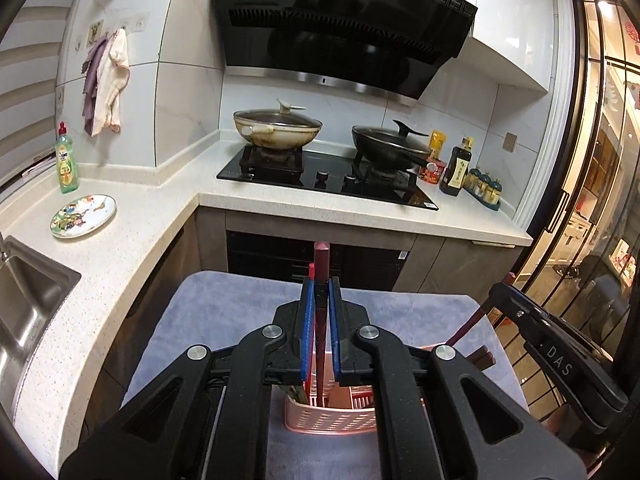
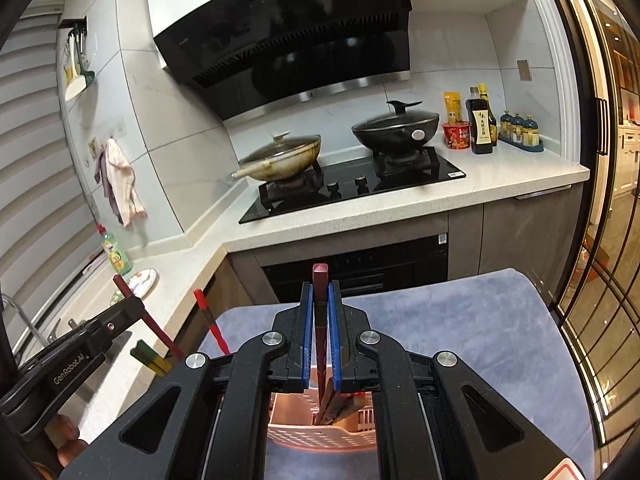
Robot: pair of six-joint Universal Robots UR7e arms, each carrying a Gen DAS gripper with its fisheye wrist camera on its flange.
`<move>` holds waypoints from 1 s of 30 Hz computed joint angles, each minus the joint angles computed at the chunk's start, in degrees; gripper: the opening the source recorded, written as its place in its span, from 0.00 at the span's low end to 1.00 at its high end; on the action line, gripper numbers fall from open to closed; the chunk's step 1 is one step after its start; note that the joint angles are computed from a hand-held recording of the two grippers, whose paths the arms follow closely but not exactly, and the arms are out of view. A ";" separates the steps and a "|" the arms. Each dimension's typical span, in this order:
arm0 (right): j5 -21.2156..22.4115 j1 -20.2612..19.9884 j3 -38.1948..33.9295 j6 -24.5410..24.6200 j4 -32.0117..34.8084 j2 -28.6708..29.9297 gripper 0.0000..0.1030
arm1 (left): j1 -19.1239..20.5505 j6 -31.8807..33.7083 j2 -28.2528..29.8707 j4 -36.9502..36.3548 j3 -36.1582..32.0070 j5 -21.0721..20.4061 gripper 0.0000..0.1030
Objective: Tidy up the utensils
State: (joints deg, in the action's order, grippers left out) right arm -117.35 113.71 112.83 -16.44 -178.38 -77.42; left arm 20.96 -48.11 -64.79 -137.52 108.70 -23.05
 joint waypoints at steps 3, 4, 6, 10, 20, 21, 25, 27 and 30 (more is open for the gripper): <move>0.11 -0.39 0.23 0.59 1.44 -0.10 0.07 | 0.10 -0.23 0.04 0.17 0.24 -0.37 0.07; 0.10 -0.42 0.43 0.73 1.47 -0.24 0.07 | 0.06 -0.16 0.05 -0.01 0.35 -0.41 0.07; 0.24 -0.31 0.93 0.62 0.90 -0.62 0.10 | -0.10 -0.37 -0.09 0.35 0.55 -0.20 0.09; 0.54 0.29 1.35 0.94 1.01 -1.71 0.12 | -0.88 -1.68 -0.44 2.15 0.67 0.78 0.17; -0.35 2.90 5.01 -0.11 2.18 -6.42 0.13 | -4.49 -13.03 -3.76 16.61 1.12 3.13 0.26; -0.47 3.13 5.46 -0.03 2.58 -6.93 0.14 | -5.15 -15.67 -4.20 20.25 0.99 3.37 0.26; -1.34 4.30 8.51 0.44 3.43 -9.54 0.18 | -7.18 -25.00 -5.23 33.22 0.10 3.10 0.27; -1.50 4.73 10.19 1.55 4.61 -11.19 0.20 | -7.95 -28.62 -5.50 37.79 -0.23 2.50 0.27; -2.10 5.32 12.20 2.50 5.67 -12.97 0.23 | -9.23 -34.03 -5.98 44.18 -0.44 0.76 0.30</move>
